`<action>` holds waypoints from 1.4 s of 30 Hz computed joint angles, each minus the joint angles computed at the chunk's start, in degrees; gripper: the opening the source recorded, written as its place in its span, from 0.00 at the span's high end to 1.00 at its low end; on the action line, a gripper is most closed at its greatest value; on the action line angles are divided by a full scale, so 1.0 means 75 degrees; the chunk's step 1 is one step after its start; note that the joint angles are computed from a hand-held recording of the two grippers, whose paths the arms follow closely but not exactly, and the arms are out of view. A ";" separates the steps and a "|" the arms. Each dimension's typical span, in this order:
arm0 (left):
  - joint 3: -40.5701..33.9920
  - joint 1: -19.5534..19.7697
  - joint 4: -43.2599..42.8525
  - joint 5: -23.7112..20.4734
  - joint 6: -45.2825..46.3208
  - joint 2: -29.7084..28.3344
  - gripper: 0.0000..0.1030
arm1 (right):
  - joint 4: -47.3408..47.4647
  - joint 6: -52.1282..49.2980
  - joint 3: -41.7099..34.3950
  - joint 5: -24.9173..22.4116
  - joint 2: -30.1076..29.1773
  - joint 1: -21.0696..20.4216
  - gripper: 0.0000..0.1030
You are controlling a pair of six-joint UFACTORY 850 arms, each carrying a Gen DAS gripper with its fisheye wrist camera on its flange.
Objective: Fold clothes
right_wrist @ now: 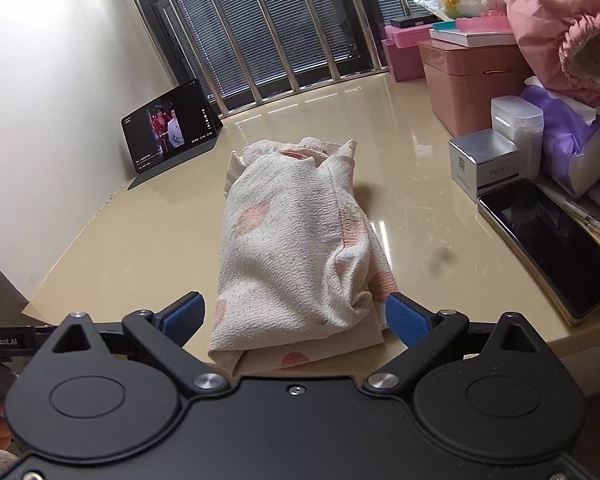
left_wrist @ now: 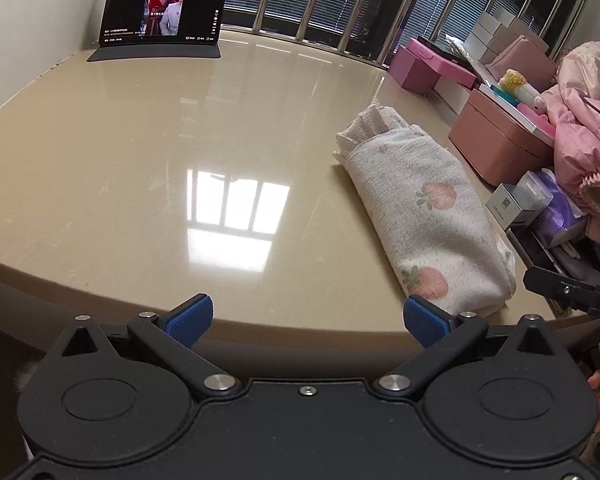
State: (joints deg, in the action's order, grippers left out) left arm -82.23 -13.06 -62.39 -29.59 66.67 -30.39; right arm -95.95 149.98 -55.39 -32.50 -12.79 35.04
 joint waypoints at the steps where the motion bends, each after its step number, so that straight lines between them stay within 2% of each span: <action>1: -0.0096 -0.0043 -0.0374 0.0128 0.0041 -0.0063 0.01 | 0.0043 -0.0050 -0.0019 0.0061 0.0008 -0.0086 0.04; 4: -0.0596 -0.0228 -0.1105 0.0326 -0.0014 -0.0398 0.01 | -0.0733 0.0436 -0.0096 0.0246 -0.0048 -0.0366 0.04; 6: -0.1113 -0.0386 -0.1123 0.0305 -0.0258 -0.0746 0.01 | -0.1203 0.0519 -0.0268 0.0479 -0.0195 -0.0603 0.04; 9: -0.2048 -0.0712 -0.0189 0.0385 -0.1266 -0.1405 0.01 | -0.0633 -0.0454 -0.0768 0.0919 -0.0704 -0.0937 0.04; 11: -0.2618 -0.0920 0.0745 0.0486 -0.2234 -0.1818 0.01 | -0.0572 -0.0634 -0.0951 0.1233 -0.0979 -0.1105 0.04; 13: -0.3193 -0.1039 0.1465 0.0192 -0.2982 -0.2255 0.01 | -0.0562 -0.0666 -0.1081 0.1468 -0.1216 -0.1229 0.05; 17: -0.4219 -0.1209 0.2355 -0.0459 -0.3940 -0.3025 0.02 | -0.1520 0.0386 -0.1005 0.1357 -0.1394 -0.1294 0.07; 21: -0.4332 -0.1297 0.2127 -0.0412 -0.3715 -0.3215 0.08 | -0.1969 0.0644 -0.0935 0.1144 -0.1421 -0.1257 0.15; 23: -0.4252 -0.1366 0.2064 -0.0219 -0.3432 -0.3186 0.10 | -0.1950 0.0514 -0.0931 0.1055 -0.1432 -0.1222 0.25; 24: -0.4226 -0.1399 0.2090 -0.0145 -0.3343 -0.3173 0.12 | -0.1906 0.0430 -0.0931 0.1019 -0.1432 -0.1209 0.29; 25: -0.4160 -0.1435 0.2150 -0.0036 -0.3292 -0.3133 0.15 | -0.1941 0.0477 -0.0922 0.1010 -0.1427 -0.1207 0.41; 26: -0.4103 -0.1469 0.2195 0.0053 -0.3232 -0.3098 0.26 | -0.2219 0.0786 -0.0875 0.1080 -0.1396 -0.1236 0.56; 27: -0.4085 -0.1488 0.2154 0.0038 -0.3129 -0.3079 0.38 | -0.2581 0.1209 -0.0825 0.1166 -0.1366 -0.1272 0.61; 28: -0.4079 -0.1500 0.2111 -0.0018 -0.3072 -0.3070 0.43 | -0.2835 0.1511 -0.0807 0.1265 -0.1353 -0.1299 0.69; 30: -0.4109 -0.1508 0.2005 -0.0122 -0.2994 -0.3085 0.63 | -0.2664 0.1155 -0.0892 0.1215 -0.1411 -0.1255 0.74; 32: -0.4129 -0.1508 0.1877 -0.0222 -0.2891 -0.3090 0.75 | -0.2565 0.0934 -0.1016 0.1175 -0.1457 -0.1209 0.83; 33: -0.4098 -0.1469 0.1696 -0.0247 -0.2705 -0.3048 0.81 | -0.2580 0.0893 -0.1085 0.1183 -0.1459 -0.1191 0.84; 37: -0.3886 -0.1199 0.0761 -0.0335 -0.1777 -0.2792 0.87 | -0.2798 0.0847 -0.1549 0.1363 -0.1515 -0.1113 0.85; 42: -0.3956 -0.0425 0.0001 -0.0177 -0.1269 -0.2517 0.87 | -0.2689 -0.0093 -0.3300 0.1903 -0.2300 -0.0824 0.85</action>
State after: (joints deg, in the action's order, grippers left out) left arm -111.90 -16.24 -62.38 -30.92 57.15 -49.26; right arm -116.12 149.28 -80.14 -18.23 -30.04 28.86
